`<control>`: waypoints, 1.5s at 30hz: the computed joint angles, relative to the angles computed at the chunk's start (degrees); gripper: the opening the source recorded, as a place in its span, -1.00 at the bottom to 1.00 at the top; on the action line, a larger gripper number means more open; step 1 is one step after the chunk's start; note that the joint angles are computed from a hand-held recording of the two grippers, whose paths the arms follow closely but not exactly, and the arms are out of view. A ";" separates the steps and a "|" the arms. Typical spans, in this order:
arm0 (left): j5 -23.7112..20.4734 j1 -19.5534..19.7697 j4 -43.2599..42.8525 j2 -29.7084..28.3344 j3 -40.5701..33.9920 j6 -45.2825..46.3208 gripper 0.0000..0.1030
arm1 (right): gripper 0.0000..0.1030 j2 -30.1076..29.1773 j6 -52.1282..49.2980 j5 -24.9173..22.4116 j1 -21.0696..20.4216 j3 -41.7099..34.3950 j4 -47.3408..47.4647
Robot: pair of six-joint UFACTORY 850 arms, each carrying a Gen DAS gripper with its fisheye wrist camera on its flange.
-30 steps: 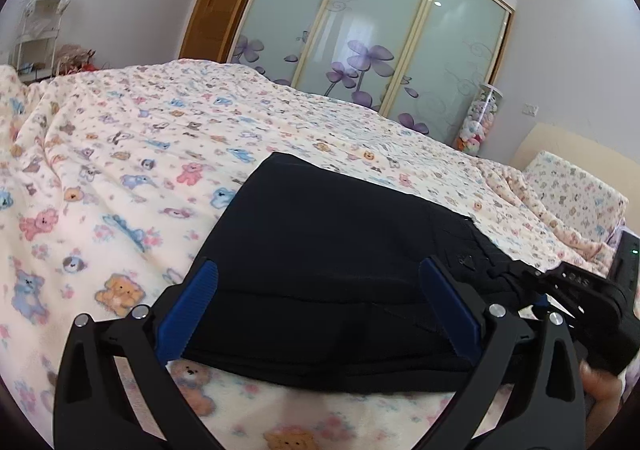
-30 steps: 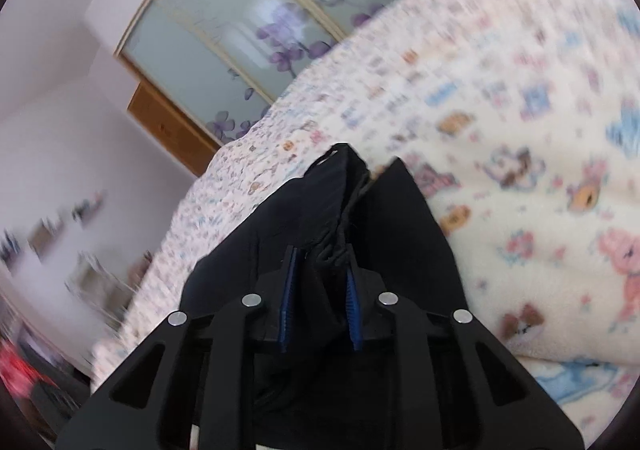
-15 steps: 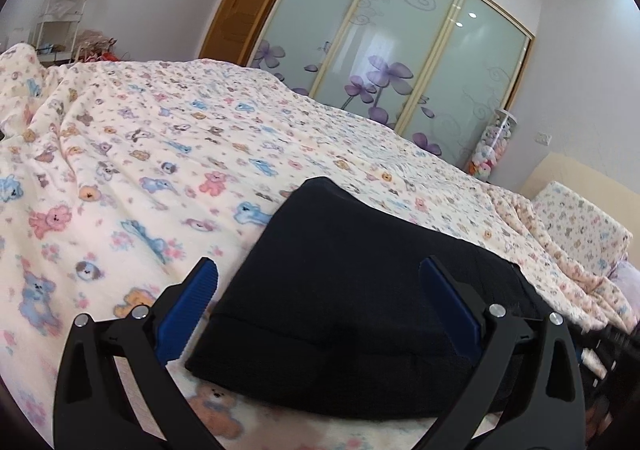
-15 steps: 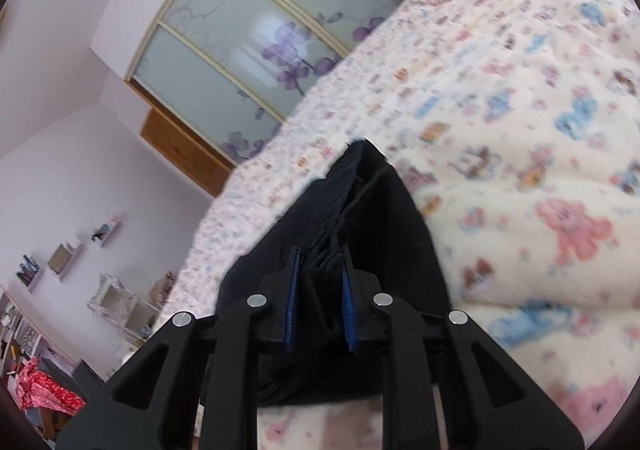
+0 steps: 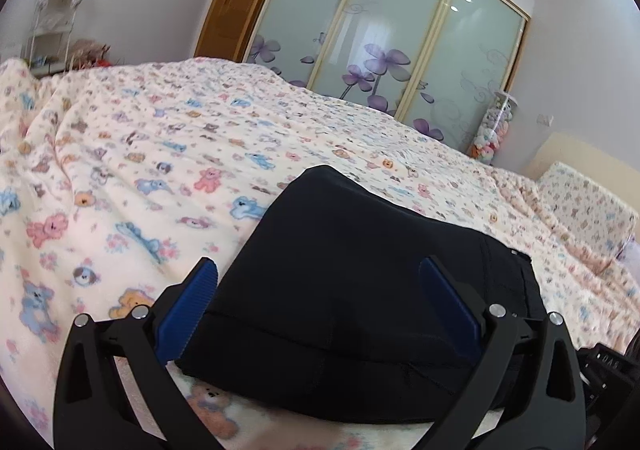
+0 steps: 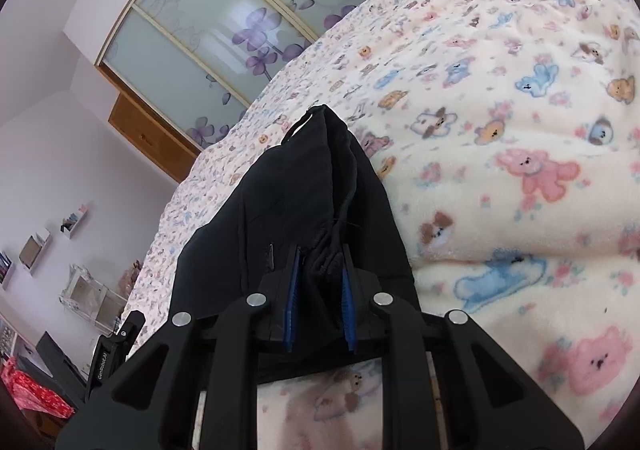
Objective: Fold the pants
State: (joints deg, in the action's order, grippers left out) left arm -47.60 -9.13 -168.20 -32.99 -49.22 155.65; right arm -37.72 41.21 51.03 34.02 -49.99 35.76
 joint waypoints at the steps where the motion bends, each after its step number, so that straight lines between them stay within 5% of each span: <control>1: 0.46 -0.42 -0.55 0.01 -0.10 1.39 0.96 | -0.64 -0.11 0.40 -0.42 -0.13 -0.06 -0.11; 12: 6.96 -3.19 -5.01 -0.31 -1.86 10.92 0.96 | -0.60 -0.27 -6.32 -2.73 1.08 -1.20 5.57; 16: 8.97 -3.24 -5.48 -0.50 -2.42 11.12 0.96 | -0.22 0.26 -9.44 -4.15 1.42 -1.25 9.80; 17: 9.51 -3.21 -5.47 -0.59 -2.59 11.08 0.96 | -0.07 0.53 -11.43 -4.00 1.85 -1.28 12.30; 22: 10.27 -3.21 -5.63 -0.76 -2.88 11.37 0.96 | -0.06 1.61 -26.42 2.49 4.31 -2.39 25.24; 25: 10.29 -3.22 -5.93 -0.79 -2.90 11.61 0.96 | -0.06 2.93 -31.48 3.02 2.84 -3.60 19.53; 33: 10.43 -3.08 -5.34 -0.89 -3.02 11.48 0.96 | 0.17 -0.65 -16.56 -13.73 -6.89 -14.26 -9.27; 35: 10.63 -3.11 -5.01 -0.95 -3.16 11.60 0.96 | 0.52 -2.48 -18.25 -19.88 -8.05 -17.94 -5.88; 38: 10.67 -3.12 -4.66 -0.95 -3.23 11.80 0.96 | 0.58 -5.83 -29.62 -30.25 -9.69 -22.08 7.52; 41: 10.24 -2.87 -3.57 -0.81 -3.09 10.82 0.96 | 0.57 -6.44 -22.74 -24.52 -9.56 -19.30 1.73; 45: 9.30 -2.07 -0.34 -0.40 -2.74 7.20 0.96 | 0.59 -3.81 -13.83 -22.69 -9.67 -15.81 -6.21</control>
State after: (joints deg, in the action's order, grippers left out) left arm -38.30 -11.20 -168.54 -33.39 -51.96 162.85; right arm -41.53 27.39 28.35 24.35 -65.80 29.55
